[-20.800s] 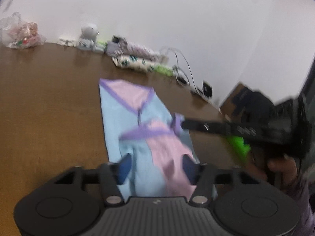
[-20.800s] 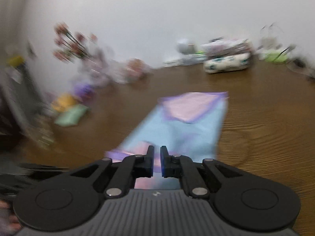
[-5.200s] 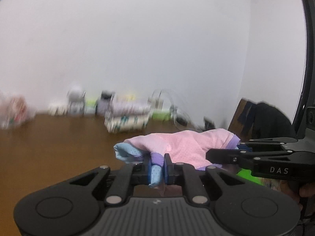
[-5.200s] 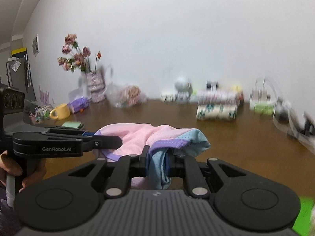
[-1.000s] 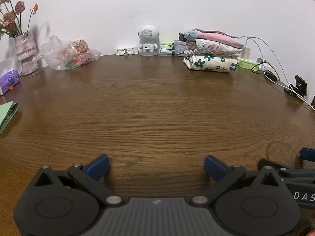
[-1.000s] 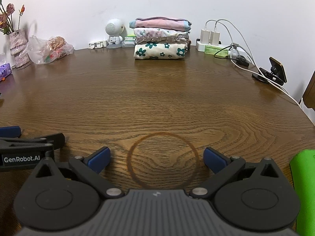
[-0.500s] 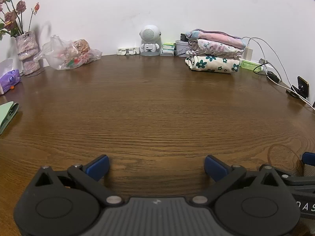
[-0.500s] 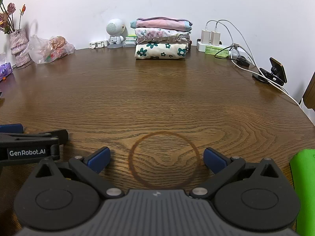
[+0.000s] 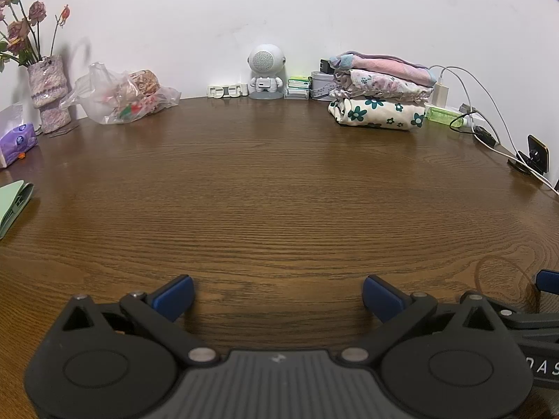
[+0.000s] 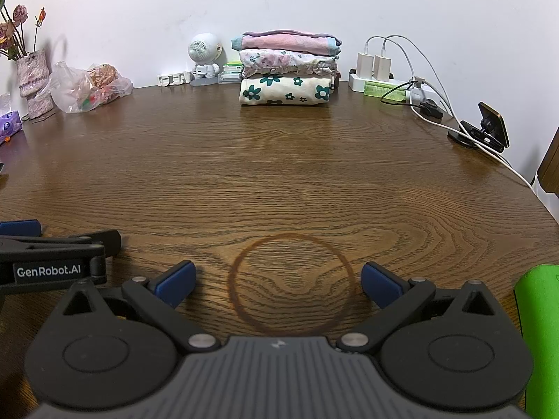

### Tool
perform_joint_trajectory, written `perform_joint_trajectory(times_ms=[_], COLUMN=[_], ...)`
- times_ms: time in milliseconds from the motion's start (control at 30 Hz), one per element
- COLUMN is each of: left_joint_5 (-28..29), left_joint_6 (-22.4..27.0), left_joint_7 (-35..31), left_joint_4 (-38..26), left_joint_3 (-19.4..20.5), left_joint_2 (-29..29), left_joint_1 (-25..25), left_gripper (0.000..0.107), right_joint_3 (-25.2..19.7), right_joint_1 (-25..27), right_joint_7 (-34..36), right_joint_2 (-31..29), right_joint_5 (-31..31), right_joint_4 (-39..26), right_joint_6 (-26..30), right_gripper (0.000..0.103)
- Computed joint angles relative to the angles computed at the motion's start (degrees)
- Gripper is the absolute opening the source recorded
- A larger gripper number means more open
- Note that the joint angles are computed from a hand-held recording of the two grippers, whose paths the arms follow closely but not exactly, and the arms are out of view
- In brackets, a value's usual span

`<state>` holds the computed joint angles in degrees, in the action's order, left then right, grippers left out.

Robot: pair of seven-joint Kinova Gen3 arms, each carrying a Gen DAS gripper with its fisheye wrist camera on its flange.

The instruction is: Fold clothes

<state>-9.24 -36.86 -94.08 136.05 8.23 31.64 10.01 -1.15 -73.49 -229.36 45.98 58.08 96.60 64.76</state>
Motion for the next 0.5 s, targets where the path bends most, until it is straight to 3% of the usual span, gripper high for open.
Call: perform_joint_trajectory(times_ms=[500], left_joint_5=[-0.02], left_joint_6=[0.03], left_joint_7=[-0.01], left_joint_4=[0.12], left_joint_3=[0.05], left_joint_2=[-0.05], left_joint_1=[0.17], left_gripper=[0.103], right_joint_3=[-0.07], right_joint_1=[0.02], right_joint_7=[-0.04], right_joint_2=[0.0], right_joint_5=[0.04], right_joint_4=[-0.04], right_joint_6=[0.05], right_gripper=[0.103])
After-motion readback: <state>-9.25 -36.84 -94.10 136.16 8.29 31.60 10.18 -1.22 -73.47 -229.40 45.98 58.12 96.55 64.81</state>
